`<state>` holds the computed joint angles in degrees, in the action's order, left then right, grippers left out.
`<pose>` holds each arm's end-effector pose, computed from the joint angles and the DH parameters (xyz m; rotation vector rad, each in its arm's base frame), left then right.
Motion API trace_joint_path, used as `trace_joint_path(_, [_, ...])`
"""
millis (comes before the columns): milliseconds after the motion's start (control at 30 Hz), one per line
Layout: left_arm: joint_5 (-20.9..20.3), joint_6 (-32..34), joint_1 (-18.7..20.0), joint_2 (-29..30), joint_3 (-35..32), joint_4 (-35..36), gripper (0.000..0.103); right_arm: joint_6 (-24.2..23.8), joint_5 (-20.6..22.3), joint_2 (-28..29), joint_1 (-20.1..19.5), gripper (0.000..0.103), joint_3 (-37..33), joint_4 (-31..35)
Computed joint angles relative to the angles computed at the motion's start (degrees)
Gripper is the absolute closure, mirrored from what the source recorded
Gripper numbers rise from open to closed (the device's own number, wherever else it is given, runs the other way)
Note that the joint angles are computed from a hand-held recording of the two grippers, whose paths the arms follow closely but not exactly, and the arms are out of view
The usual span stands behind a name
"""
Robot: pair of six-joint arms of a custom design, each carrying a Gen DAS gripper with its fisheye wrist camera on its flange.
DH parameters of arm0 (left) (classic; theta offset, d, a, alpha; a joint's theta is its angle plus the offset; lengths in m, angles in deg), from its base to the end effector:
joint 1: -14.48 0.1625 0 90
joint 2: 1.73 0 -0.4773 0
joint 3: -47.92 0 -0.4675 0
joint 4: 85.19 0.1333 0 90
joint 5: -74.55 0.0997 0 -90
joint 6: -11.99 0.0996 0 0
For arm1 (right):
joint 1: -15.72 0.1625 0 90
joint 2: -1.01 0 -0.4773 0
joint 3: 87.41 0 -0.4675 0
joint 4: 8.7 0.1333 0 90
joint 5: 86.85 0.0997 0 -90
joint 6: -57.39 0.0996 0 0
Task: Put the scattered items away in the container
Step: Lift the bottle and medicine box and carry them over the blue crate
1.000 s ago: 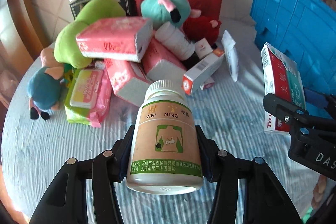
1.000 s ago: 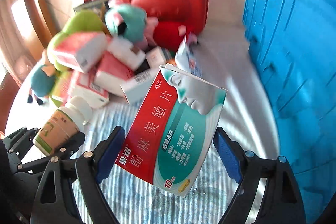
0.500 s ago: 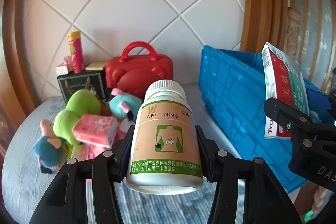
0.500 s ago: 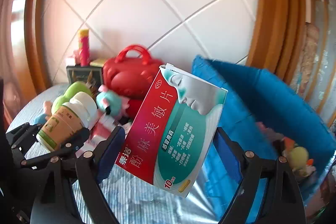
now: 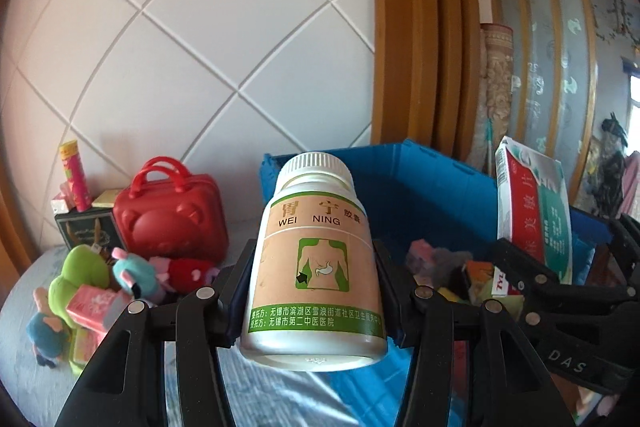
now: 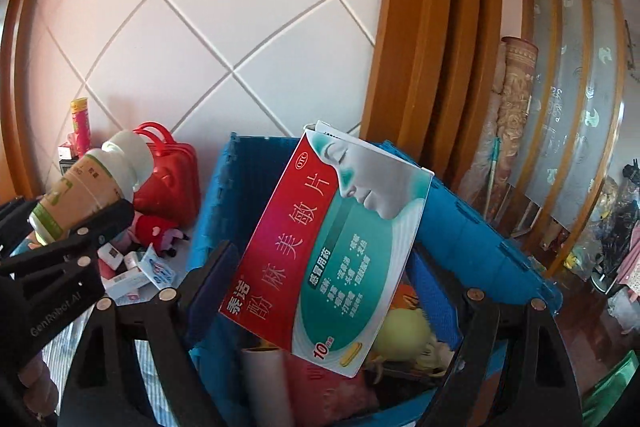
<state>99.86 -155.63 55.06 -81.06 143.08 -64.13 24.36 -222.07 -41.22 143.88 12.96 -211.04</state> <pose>-0.2438 -0.5029 0.3987 0.4774 2.0135 -1.3318 0.4912 -0.5238 0.1261 0.8816 -2.0212 1.1427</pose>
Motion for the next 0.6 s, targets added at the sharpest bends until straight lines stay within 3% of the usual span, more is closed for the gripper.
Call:
trace_joint_path(300, [-2.8,-2.3,-3.4,9.9,-4.2,-0.4,0.051,-2.9,5.4,-6.2,-6.1,0.017,3.5,-0.2])
trace_joint_path(600, [-5.6,-5.3,-2.9,13.0,-4.9,1.5,0.051,-1.9,10.0,-8.2,-9.0,0.017,5.2,2.2])
